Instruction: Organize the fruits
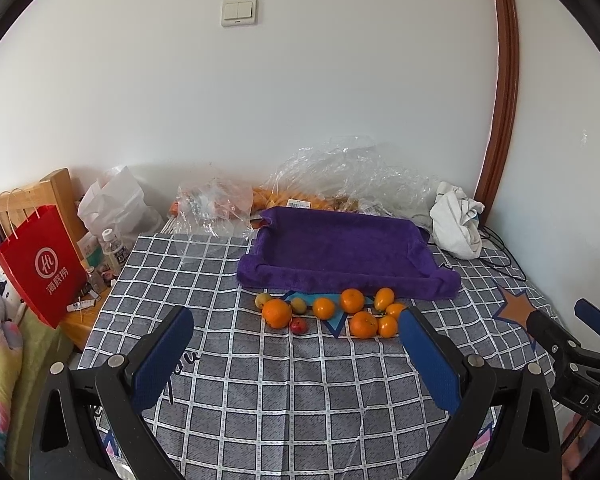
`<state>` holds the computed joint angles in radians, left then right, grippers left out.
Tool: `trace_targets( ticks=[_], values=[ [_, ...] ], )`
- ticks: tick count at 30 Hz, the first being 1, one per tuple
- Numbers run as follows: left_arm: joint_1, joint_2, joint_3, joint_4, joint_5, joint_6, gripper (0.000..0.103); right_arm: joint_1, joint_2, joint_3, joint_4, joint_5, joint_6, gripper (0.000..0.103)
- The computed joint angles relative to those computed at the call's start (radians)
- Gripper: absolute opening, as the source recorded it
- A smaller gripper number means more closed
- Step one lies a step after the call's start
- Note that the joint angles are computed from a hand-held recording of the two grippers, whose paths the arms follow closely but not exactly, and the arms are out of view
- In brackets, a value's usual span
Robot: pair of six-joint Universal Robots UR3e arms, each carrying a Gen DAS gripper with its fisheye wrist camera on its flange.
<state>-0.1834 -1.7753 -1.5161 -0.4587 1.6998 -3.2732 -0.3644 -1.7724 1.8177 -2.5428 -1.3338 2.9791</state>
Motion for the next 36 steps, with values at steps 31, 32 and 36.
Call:
trace_targets(
  ticks=[31,32,36],
  values=[
    [0.23,-0.444,0.174,0.063,-0.15,0.086,0.092,0.198,0.778,-0.403,-0.088,-0.076,-0.064,0.046],
    [0.232,-0.456,0.186,0.054,-0.166,0.087,0.092,0.193,0.79,-0.414,-0.082,-0.059,-0.062,0.046],
    [0.234,-0.488,0.215,0.039,-0.212,0.095,0.092,0.188,0.843,-0.477,-0.045,-0.012,-0.063,0.046]
  ],
)
